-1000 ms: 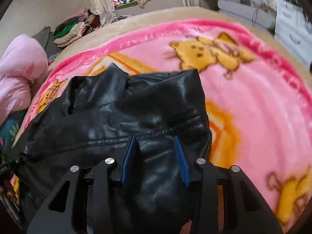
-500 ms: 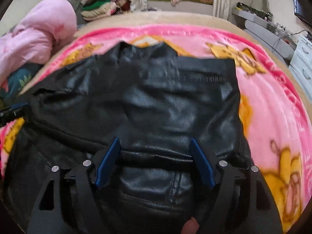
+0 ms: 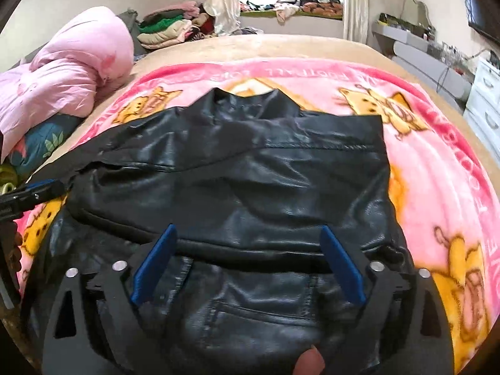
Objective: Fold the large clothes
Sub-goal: 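Move the left tool to the other sleeve cuff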
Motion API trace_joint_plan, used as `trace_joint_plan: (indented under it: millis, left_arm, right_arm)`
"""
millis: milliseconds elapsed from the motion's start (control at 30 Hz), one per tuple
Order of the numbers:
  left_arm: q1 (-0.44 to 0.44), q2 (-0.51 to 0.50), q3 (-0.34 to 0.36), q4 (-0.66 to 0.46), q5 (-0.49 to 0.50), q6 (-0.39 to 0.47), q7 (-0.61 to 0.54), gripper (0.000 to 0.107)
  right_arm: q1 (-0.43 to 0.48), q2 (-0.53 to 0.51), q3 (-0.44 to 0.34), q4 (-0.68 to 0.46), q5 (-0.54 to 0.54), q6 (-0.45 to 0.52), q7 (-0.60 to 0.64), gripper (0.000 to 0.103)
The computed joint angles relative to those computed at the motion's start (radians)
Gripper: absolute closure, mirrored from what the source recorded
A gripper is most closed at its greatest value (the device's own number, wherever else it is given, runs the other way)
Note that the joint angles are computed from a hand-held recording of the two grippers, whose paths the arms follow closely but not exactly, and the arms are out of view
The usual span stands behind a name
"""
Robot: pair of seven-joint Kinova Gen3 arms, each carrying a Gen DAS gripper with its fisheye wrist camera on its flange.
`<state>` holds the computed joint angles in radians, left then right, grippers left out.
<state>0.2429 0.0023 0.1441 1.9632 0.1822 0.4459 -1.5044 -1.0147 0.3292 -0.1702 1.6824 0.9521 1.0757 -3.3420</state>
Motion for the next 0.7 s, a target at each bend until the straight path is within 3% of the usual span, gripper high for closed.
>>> trace_joint_plan:
  millis: [200, 500, 700]
  left_arm:
    - [-0.005, -0.035, 0.005, 0.012, -0.132, 0.017, 0.150, 0.014]
    - [-0.047, -0.076, -0.012, 0.031, -0.196, 0.037, 0.244, 0.014]
    - [-0.106, -0.105, 0.003, 0.039, -0.316, 0.053, 0.379, 0.014]
  right_arm:
    - [-0.043, 0.028, 0.003, -0.060, 0.054, 0.038, 0.012, 0.005]
    - [-0.093, 0.098, 0.031, -0.218, 0.081, 0.069, 0.129, 0.005]
    - [-0.128, 0.158, 0.073, -0.334, 0.080, 0.058, 0.209, 0.005]
